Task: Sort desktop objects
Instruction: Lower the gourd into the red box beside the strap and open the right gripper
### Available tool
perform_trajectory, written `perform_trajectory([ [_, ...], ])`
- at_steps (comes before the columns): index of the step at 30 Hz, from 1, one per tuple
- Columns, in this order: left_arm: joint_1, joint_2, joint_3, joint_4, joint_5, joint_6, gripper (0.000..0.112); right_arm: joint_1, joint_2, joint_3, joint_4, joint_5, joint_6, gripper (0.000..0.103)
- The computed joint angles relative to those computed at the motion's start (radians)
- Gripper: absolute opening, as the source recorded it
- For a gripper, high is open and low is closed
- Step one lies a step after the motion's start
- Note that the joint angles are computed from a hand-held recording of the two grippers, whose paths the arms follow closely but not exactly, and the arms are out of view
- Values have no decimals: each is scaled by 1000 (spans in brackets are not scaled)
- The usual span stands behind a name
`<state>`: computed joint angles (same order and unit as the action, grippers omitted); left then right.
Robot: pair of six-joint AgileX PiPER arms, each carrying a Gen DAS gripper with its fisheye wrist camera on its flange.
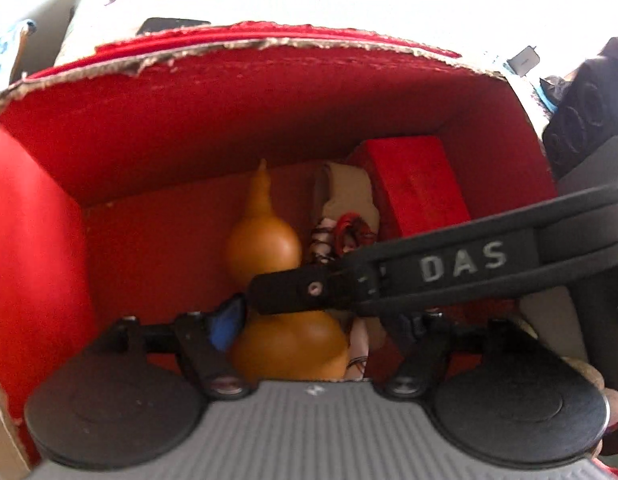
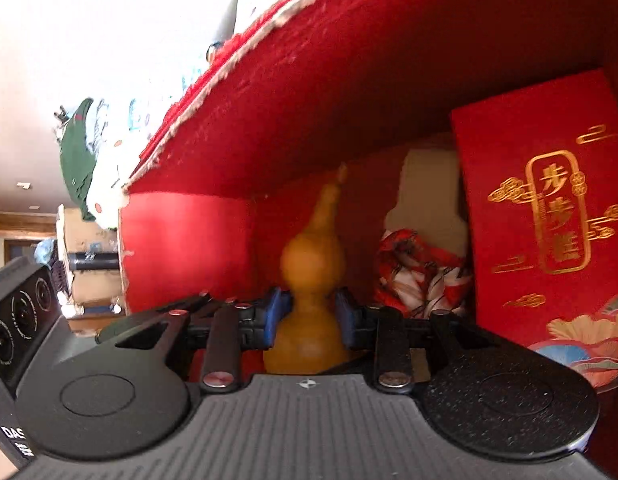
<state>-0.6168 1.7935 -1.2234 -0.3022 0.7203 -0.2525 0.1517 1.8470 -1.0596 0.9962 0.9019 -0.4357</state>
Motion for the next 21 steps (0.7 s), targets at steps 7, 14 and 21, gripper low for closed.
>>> perform_trajectory([
  [7, 12, -11, 13, -17, -6, 23, 78, -2, -52, 56, 25, -66, -44, 36],
  [14, 4, 3, -8, -13, 14, 60, 78, -11, -105, 122, 105, -152, -127, 36],
  [21, 15, -11, 13, -55, -3, 110, 78, -33, -104, 143, 153, -176, -173, 36],
])
